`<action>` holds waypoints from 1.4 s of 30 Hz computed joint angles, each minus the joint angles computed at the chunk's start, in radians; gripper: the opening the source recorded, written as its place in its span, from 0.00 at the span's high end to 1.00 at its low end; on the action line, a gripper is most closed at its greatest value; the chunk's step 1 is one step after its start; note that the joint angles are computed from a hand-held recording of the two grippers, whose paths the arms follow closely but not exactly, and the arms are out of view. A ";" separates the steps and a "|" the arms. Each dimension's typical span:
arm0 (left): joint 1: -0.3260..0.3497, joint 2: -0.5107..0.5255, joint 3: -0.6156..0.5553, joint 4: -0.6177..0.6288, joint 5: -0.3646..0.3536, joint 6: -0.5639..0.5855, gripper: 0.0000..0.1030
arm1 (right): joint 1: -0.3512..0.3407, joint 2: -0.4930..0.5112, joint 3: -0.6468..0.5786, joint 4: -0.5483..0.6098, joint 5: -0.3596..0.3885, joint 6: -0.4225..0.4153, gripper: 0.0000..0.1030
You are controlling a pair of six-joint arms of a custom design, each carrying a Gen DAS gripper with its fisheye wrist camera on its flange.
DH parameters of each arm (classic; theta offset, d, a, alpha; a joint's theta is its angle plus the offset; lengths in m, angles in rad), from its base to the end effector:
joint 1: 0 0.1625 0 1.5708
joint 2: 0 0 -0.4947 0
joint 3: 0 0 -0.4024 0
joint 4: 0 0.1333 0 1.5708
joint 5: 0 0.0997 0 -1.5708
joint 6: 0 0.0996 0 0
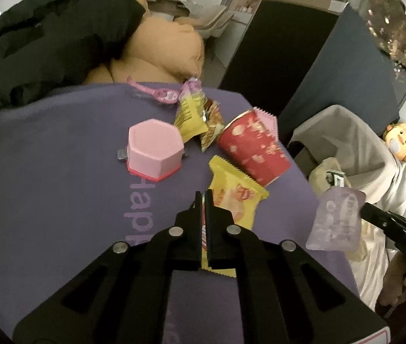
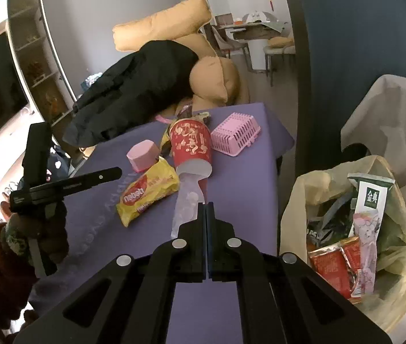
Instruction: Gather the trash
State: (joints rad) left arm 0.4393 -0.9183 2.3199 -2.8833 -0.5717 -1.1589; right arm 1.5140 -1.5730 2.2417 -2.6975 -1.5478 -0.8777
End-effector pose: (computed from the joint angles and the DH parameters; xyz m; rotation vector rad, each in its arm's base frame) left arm -0.3264 -0.3932 0.0964 0.0256 2.4092 -1.1528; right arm 0.1099 -0.4551 0.3625 1.1610 -2.6485 0.6168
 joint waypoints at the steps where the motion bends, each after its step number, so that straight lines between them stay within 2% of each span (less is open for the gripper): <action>1: -0.007 -0.004 0.004 -0.005 -0.001 0.001 0.98 | 0.001 -0.001 -0.001 0.003 0.003 -0.001 0.97; 5: -0.007 0.000 0.012 -0.031 -0.014 0.032 0.96 | 0.005 0.000 0.000 0.000 0.000 -0.013 0.97; 8: 0.009 0.026 0.015 -0.106 -0.013 0.109 0.76 | 0.009 0.007 0.003 -0.005 -0.010 -0.021 0.97; 9: 0.020 0.043 0.009 -0.140 -0.011 0.168 0.75 | 0.009 0.009 0.004 -0.006 -0.014 -0.026 0.97; 13: 0.072 0.067 -0.045 -0.074 -0.006 0.261 0.74 | 0.009 0.014 0.015 -0.018 -0.041 -0.047 0.97; 16: 0.120 0.077 -0.081 -0.078 -0.063 0.310 0.74 | 0.003 0.013 0.019 -0.014 -0.051 -0.051 0.97; 18: 0.139 0.078 -0.099 -0.047 -0.097 0.304 0.76 | -0.002 0.011 0.019 -0.009 -0.053 -0.051 0.97; 19: 0.141 0.079 -0.103 -0.048 -0.114 0.316 0.78 | -0.004 0.009 0.019 -0.006 -0.052 -0.052 0.97; 21: 0.131 0.082 -0.104 -0.047 -0.114 0.323 0.93 | -0.005 0.003 0.015 0.007 -0.043 -0.057 0.97; 25: 0.079 0.058 -0.098 0.046 -0.086 0.210 0.94 | 0.003 -0.012 0.003 0.023 -0.016 -0.070 0.97; 29: 0.000 0.014 -0.084 0.132 -0.008 0.121 0.95 | 0.009 -0.036 -0.017 0.040 0.036 -0.075 0.97; 35: -0.072 -0.056 -0.111 0.383 0.111 -0.046 0.94 | 0.006 -0.063 -0.031 0.043 0.081 -0.084 0.97; 38: -0.063 -0.068 -0.107 0.394 0.104 -0.078 0.94 | -0.002 -0.069 -0.037 0.046 0.086 -0.088 0.97; 42: -0.024 -0.053 -0.090 0.337 0.045 -0.091 0.94 | -0.014 -0.070 -0.037 0.047 0.079 -0.090 0.97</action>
State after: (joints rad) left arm 0.4152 -0.9712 2.2296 -2.5462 -0.5265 -1.2499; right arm 1.4998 -1.6433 2.2045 -2.6504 -1.4691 -0.9674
